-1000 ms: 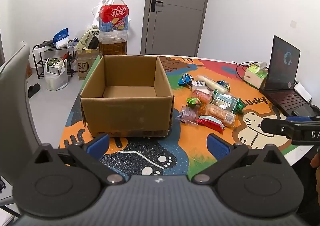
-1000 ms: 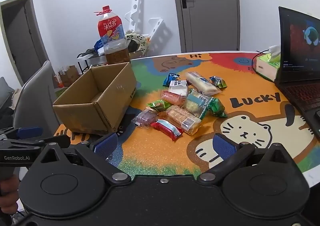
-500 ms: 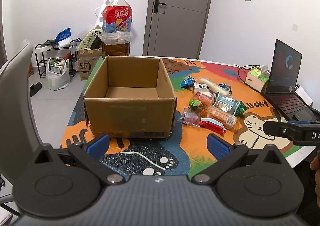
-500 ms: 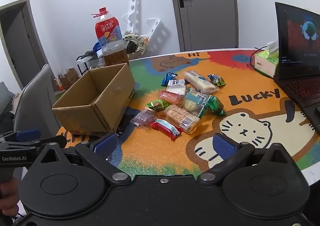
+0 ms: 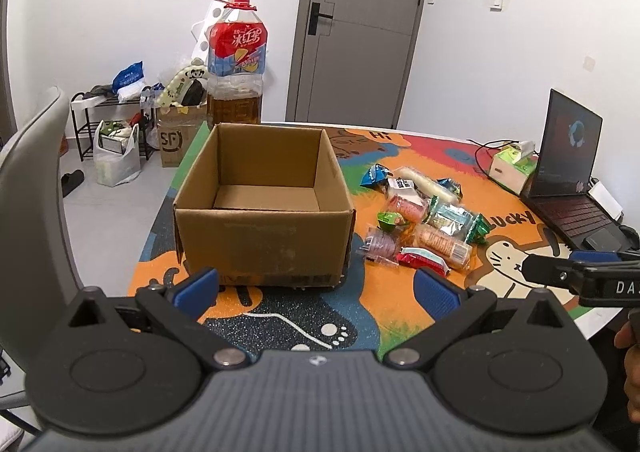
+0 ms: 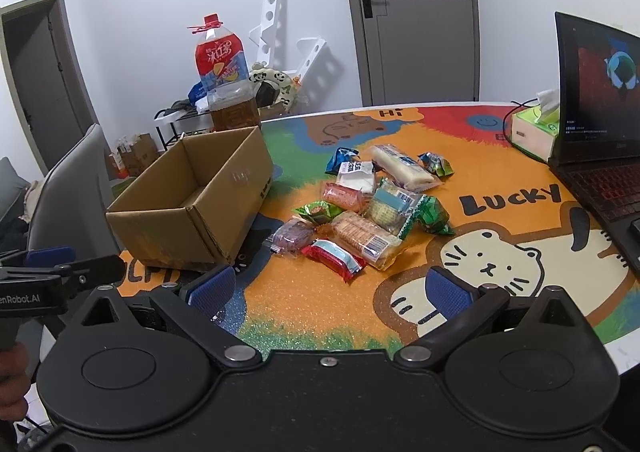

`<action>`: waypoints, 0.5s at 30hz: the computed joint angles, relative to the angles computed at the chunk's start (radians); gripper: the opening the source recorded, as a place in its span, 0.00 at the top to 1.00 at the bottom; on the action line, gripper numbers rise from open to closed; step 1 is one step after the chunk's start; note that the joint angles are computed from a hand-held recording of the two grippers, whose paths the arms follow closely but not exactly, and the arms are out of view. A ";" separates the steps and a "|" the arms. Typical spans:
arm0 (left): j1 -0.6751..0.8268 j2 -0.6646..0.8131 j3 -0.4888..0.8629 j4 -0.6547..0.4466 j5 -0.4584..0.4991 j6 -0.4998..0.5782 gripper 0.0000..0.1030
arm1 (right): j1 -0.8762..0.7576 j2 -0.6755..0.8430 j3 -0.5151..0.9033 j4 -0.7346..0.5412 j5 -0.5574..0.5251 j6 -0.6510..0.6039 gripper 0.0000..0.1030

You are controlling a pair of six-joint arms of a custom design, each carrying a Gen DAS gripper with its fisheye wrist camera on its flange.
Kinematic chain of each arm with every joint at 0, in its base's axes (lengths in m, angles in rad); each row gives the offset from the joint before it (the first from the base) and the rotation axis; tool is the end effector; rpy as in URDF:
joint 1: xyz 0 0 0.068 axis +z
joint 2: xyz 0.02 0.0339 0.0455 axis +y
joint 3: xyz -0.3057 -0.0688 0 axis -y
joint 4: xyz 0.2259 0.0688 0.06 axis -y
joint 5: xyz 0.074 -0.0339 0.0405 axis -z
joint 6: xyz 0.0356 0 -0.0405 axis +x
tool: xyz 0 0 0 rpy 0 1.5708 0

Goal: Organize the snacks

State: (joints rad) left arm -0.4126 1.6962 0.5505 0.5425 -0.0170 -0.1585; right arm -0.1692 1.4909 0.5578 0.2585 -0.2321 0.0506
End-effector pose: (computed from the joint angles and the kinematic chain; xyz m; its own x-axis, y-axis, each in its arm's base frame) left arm 0.2717 -0.1183 0.1736 -0.5744 0.0792 -0.8147 0.3012 0.9459 -0.1205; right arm 0.2608 -0.0362 0.2046 -0.6155 0.1551 -0.7727 0.0180 0.9830 0.1830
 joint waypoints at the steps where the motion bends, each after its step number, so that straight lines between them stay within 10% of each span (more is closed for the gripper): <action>1: -0.001 0.004 0.002 -0.003 0.000 -0.001 0.00 | -0.001 0.000 0.001 0.000 0.000 0.000 0.00; 15: 0.001 -0.005 0.000 -0.010 -0.008 -0.002 0.00 | 0.006 -0.004 0.004 0.001 0.006 0.000 0.00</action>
State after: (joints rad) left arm -0.4121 1.6913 0.5505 0.5323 -0.0246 -0.1601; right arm -0.1634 1.4867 0.5618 0.2593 -0.2263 0.0510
